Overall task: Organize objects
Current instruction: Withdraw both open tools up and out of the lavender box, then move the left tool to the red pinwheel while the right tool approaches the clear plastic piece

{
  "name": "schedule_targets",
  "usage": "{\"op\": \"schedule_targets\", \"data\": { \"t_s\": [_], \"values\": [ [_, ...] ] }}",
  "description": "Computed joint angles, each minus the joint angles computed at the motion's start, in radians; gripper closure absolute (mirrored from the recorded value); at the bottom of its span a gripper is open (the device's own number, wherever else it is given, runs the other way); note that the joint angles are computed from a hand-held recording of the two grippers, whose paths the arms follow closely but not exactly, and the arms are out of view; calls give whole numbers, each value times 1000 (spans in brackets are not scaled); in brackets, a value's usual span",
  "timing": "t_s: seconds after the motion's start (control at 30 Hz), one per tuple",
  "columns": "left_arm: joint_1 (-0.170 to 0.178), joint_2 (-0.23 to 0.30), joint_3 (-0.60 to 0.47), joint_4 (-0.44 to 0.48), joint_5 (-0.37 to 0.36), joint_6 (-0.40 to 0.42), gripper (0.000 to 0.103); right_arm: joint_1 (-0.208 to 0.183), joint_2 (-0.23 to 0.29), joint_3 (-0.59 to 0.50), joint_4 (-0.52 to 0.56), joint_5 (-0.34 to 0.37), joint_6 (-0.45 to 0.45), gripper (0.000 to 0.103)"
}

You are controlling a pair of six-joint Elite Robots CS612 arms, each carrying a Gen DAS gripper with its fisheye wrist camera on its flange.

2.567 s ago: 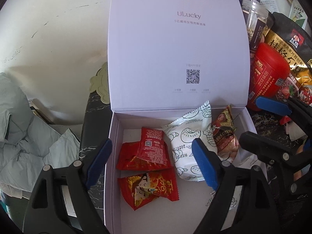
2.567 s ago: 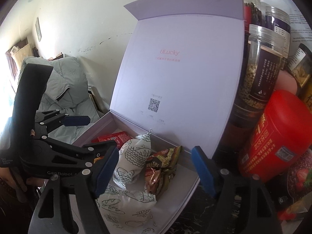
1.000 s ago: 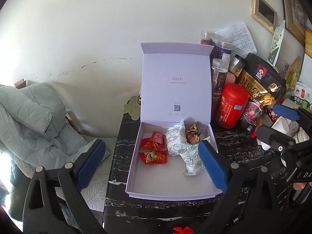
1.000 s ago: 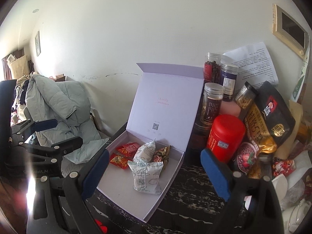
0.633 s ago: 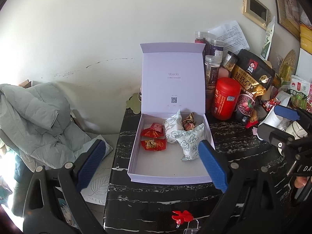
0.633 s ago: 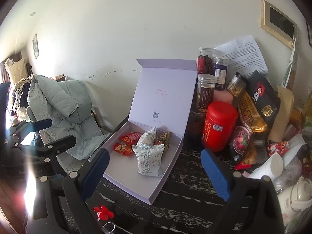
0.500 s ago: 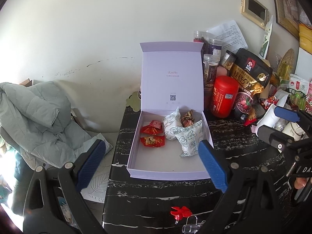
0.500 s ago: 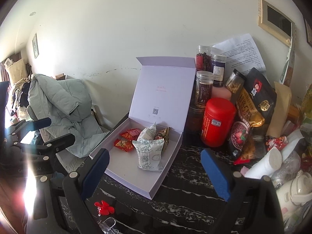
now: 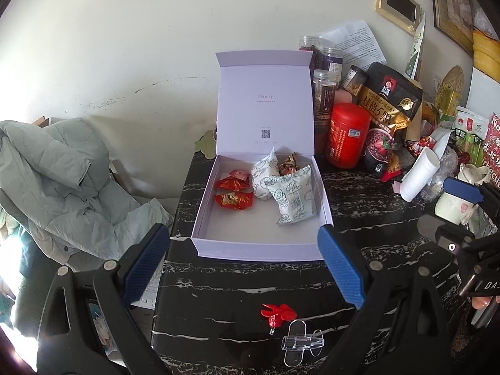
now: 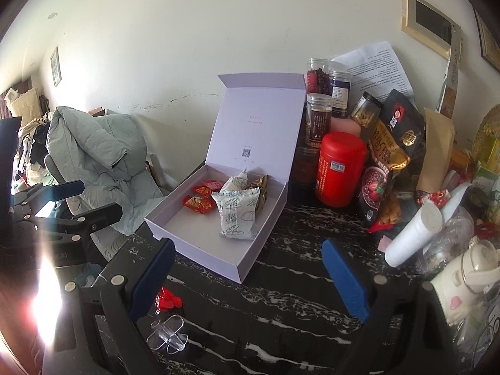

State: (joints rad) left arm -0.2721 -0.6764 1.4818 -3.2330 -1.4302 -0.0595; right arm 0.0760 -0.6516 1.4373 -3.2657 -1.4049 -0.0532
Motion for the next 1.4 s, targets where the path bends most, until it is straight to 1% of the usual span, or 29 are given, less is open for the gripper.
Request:
{"op": "schedule_targets", "data": {
  "t_s": [0.17, 0.33, 0.6, 0.73, 0.87, 1.13, 1.2, 1.3, 1.4],
  "values": [
    [0, -1, 34, -2, -12, -13, 7, 5, -3, 38, -6, -2, -11, 7],
    [4, 2, 55, 18, -38, -22, 7, 6, 3, 62, 0, 33, -26, 7],
    [8, 9, 83, 44, -52, -26, 7, 8, 16, 84, 23, 72, -45, 7],
    [10, 16, 98, 62, -81, -13, 7, 11, 24, 96, 33, 100, -71, 7],
    [19, 26, 106, 84, -137, -24, 7, 15, 36, 102, 55, 138, -102, 7],
    [32, 44, 109, 87, -155, -16, 7, 25, 73, 80, 120, 203, -135, 7],
    [34, 49, 105, 93, -150, -15, 7, 27, 83, 67, 136, 226, -143, 7],
    [36, 56, 97, 101, -137, -13, 7, 31, 96, 45, 159, 250, -171, 13],
    [40, 64, 86, 109, -133, -8, 7, 34, 108, 23, 182, 257, -190, 20]
  ]
}}
